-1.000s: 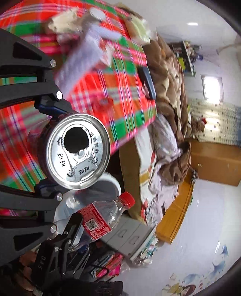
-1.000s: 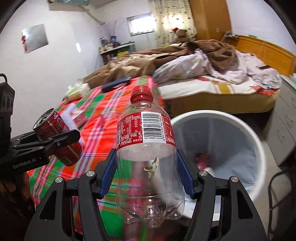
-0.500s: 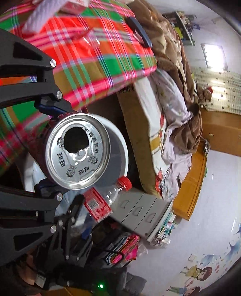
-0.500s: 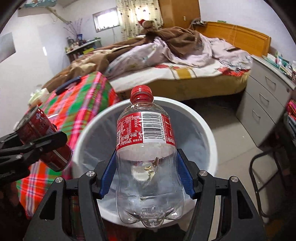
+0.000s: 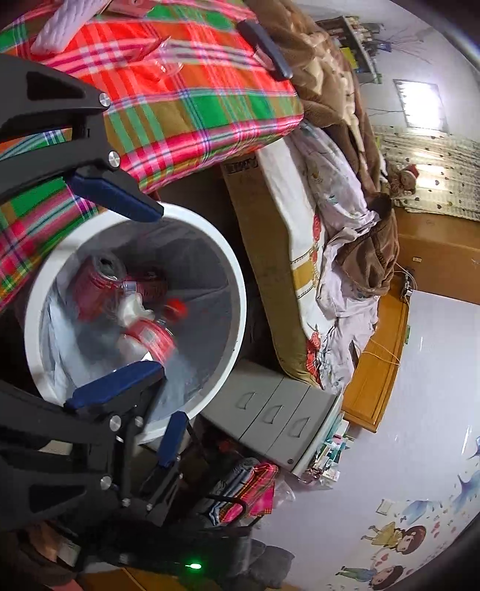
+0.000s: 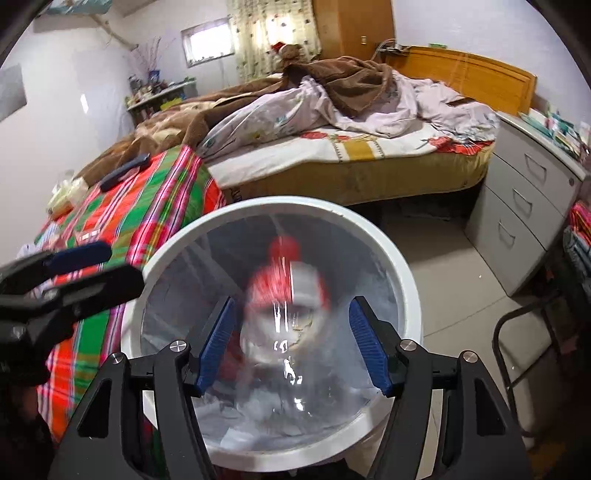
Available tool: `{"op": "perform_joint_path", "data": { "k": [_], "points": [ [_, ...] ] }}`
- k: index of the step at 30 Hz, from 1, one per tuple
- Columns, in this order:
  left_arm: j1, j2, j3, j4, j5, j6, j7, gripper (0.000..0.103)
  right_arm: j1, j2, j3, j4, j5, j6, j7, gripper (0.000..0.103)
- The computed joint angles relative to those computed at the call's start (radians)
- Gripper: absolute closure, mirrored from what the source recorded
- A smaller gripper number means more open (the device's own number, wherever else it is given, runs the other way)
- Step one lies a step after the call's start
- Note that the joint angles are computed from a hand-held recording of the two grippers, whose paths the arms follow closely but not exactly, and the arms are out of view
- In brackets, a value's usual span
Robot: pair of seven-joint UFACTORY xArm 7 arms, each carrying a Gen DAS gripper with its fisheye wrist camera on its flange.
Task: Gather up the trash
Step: 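Move both tools back toward the remaining trash on the bed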
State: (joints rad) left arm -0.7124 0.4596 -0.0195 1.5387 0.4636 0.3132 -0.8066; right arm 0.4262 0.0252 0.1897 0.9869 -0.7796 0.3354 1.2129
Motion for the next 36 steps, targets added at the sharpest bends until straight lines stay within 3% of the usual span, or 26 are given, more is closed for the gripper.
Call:
{"op": "perform_joint_path", "data": {
  "k": [9, 18, 27, 36],
  "points": [
    [-0.011, -0.103, 0.027, -0.115, 0.087, 0.004, -0.116, 0.026, -0.003, -0.023, 0.013, -0.006, -0.064, 0.006, 0.084, 0.037],
    [0.017, -0.280, 0.023, -0.310, 0.323, 0.039, -0.363, 0.026, 0.020, -0.020, 0.040, 0.026, -0.146, 0.023, 0.154, 0.037],
    [0.129, -0.468, -0.041, -0.504, 0.477, 0.079, -0.545, 0.026, 0.085, 0.042, 0.035, 0.110, -0.183, 0.015, 0.168, 0.037],
    [0.273, -0.606, -0.111, -0.656, 0.477, 0.083, -0.596, 0.026, 0.172, 0.129, 0.004, 0.221, -0.173, 0.018, 0.113, 0.037]
  ]
}}
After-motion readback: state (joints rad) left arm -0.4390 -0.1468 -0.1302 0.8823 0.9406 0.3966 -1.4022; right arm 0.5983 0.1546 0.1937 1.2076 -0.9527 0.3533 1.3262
